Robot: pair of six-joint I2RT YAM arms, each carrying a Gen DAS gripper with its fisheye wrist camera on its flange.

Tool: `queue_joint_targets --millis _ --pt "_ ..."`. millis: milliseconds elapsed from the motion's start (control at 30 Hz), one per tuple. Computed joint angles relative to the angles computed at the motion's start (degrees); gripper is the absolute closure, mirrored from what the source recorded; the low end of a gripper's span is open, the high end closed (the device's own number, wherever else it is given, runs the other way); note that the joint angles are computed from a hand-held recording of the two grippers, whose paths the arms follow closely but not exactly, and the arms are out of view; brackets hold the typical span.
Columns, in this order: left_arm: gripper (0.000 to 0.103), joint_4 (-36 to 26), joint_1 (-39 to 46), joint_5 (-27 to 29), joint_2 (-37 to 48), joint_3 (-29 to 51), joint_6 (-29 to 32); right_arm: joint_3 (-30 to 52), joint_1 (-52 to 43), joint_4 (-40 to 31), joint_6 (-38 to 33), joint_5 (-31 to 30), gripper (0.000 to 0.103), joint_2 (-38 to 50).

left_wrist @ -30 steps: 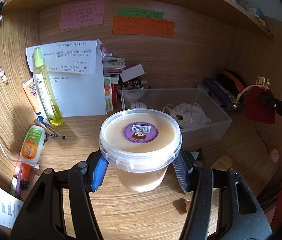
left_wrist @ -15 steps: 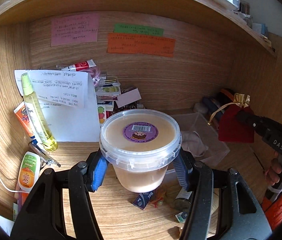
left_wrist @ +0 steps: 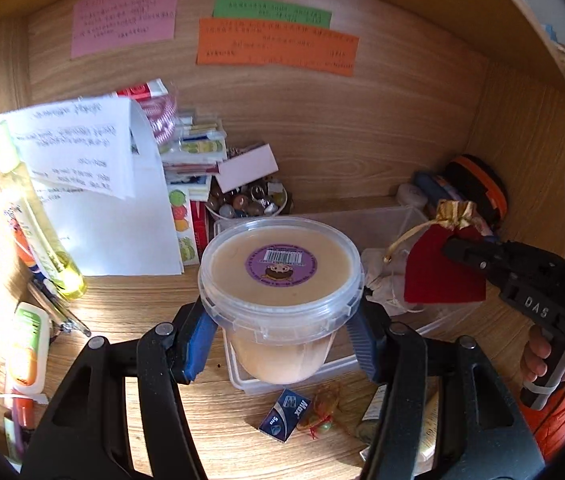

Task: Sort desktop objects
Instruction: 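Lower the tub into the clear box with left tool while right tool releases the red pouch there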

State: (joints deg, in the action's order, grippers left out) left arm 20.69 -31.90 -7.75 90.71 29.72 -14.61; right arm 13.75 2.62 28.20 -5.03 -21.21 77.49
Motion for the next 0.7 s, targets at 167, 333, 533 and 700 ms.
queue_joint_targets --millis 167,333,533,700 --pt "0.045 0.9 0.0 -0.3 6.2 2.6 0.6 1.1 1.3 1.9 -2.3 0.7 0.091 6.1" --pt "0.045 1.3 0.1 0.4 11.4 5.2 0.7 2.2 1.4 0.5 -6.0 1.5 0.091 8.1" --pt "0.045 1.6 0.3 0.9 15.6 7.4 1.4 3.7 2.5 -1.1 -7.9 6.3 0.091 11.1" --pt "0.045 2.2 -0.1 0.7 16.7 8.0 2.4 5.3 2.1 -2.6 -8.0 6.6 0.091 13.2"
